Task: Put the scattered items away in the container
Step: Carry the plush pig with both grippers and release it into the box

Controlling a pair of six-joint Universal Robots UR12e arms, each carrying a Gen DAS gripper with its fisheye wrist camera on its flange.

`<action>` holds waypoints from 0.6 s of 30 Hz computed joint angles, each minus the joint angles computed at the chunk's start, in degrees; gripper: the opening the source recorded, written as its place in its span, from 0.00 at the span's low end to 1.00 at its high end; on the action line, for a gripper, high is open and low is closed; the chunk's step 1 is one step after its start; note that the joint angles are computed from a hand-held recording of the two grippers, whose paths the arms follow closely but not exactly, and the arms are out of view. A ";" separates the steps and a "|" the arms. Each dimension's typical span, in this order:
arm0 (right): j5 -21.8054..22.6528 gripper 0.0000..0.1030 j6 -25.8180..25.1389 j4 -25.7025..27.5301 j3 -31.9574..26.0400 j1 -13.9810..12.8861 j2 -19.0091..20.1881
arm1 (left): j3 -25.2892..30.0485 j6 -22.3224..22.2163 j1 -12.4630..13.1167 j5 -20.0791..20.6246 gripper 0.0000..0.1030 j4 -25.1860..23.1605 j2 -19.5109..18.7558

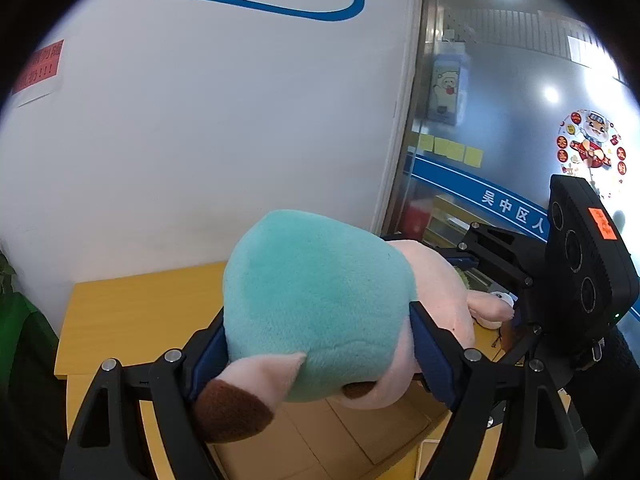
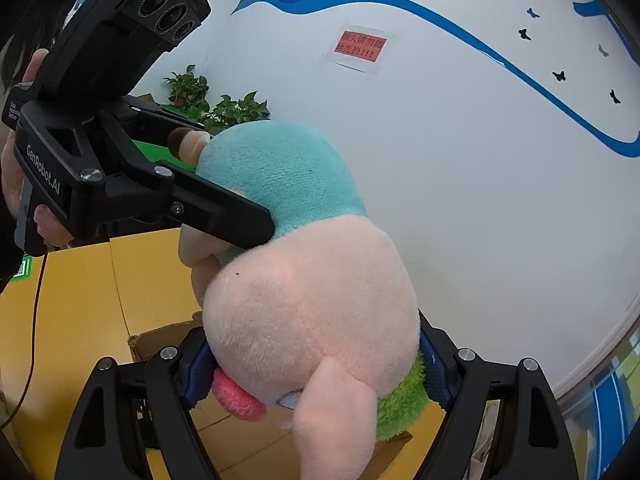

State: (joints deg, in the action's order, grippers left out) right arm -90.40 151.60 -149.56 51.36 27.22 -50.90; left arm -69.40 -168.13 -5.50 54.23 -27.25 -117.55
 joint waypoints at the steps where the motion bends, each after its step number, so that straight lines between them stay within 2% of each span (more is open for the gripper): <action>1: 0.54 0.83 -0.18 1.18 -1.61 -0.18 1.04 | 1.15 -0.69 0.11 0.06 0.80 -0.50 -1.15; 6: 3.74 0.83 -0.97 7.35 -10.01 -1.63 7.57 | 6.71 -1.33 0.48 0.70 0.80 -5.20 -7.09; 12: 8.27 0.83 -1.09 12.99 -17.40 -3.31 15.24 | 11.73 -2.29 0.56 2.25 0.80 -10.79 -13.38; 15: 9.83 0.83 -1.71 17.37 -24.97 -3.52 20.83 | 13.82 -2.59 0.67 3.30 0.80 -13.66 -16.08; 18: 11.41 0.83 -1.69 19.87 -29.18 -3.77 24.88 | 15.96 -3.32 0.65 4.81 0.79 -16.64 -18.65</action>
